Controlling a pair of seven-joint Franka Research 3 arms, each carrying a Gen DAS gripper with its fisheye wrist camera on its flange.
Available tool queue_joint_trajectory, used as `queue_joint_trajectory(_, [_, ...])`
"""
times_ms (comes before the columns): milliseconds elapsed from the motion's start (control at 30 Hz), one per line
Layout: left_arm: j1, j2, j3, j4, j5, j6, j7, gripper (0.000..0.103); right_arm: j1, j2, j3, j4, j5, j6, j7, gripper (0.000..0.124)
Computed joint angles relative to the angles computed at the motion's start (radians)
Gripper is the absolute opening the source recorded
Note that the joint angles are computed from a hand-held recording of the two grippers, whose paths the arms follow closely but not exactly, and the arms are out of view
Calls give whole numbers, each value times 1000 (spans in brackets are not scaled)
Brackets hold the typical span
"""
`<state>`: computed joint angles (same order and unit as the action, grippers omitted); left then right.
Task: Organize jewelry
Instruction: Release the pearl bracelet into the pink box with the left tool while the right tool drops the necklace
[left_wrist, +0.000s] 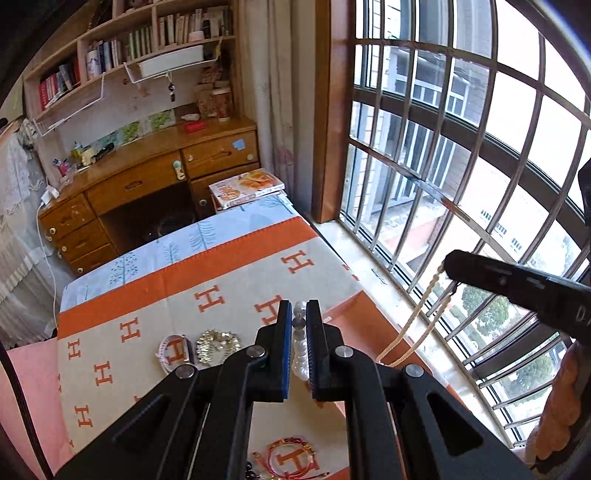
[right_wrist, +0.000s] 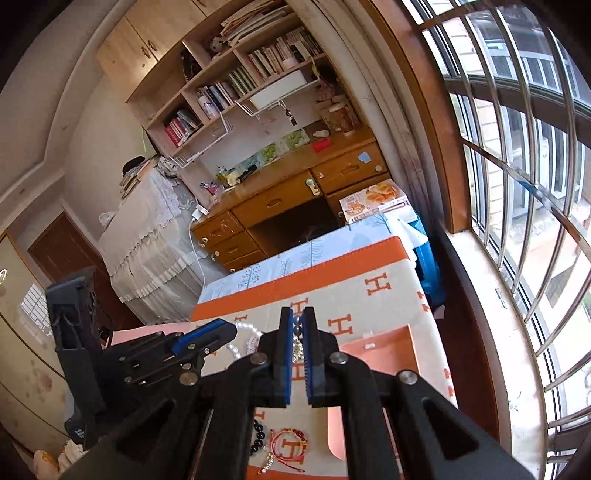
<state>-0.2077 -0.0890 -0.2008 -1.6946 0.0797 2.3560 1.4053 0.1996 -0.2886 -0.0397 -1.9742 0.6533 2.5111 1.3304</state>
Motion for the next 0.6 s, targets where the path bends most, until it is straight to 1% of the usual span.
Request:
queue_joint_trajectory(100, [-17, 27, -17, -11, 2, 13, -3, 5, -19, -31, 14, -78, -45, 26, 34, 5])
queue_joint_trajectory(267, [-42, 75, -34, -32, -22, 1, 9, 5, -33, -76, 24, -203, -82, 93, 91, 5])
queue_joint_trajectory(367, [-50, 96, -38, -53, -34, -13, 12, 5, -36, -76, 22, -239, -101, 100, 124, 5])
queue_joint_trajectory(500, [-49, 109, -36, -79, -71, -31, 10, 6, -40, -53, 16, -247, -115, 88, 161, 6])
queue_joint_trajectory(533, [-46, 108, -34, -86, -80, -32, 12, 10, -40, -52, 14, -251, -115, 85, 169, 6])
queue_joint_trajectory(567, [-43, 102, -33, -98, -89, -29, 10, 18, -39, -50, 11, -251, -112, 80, 171, 6])
queue_joint_trajectory(600, [-41, 97, -31, -106, -93, -25, 5, 22, -37, -46, 10, -247, -113, 75, 170, 6])
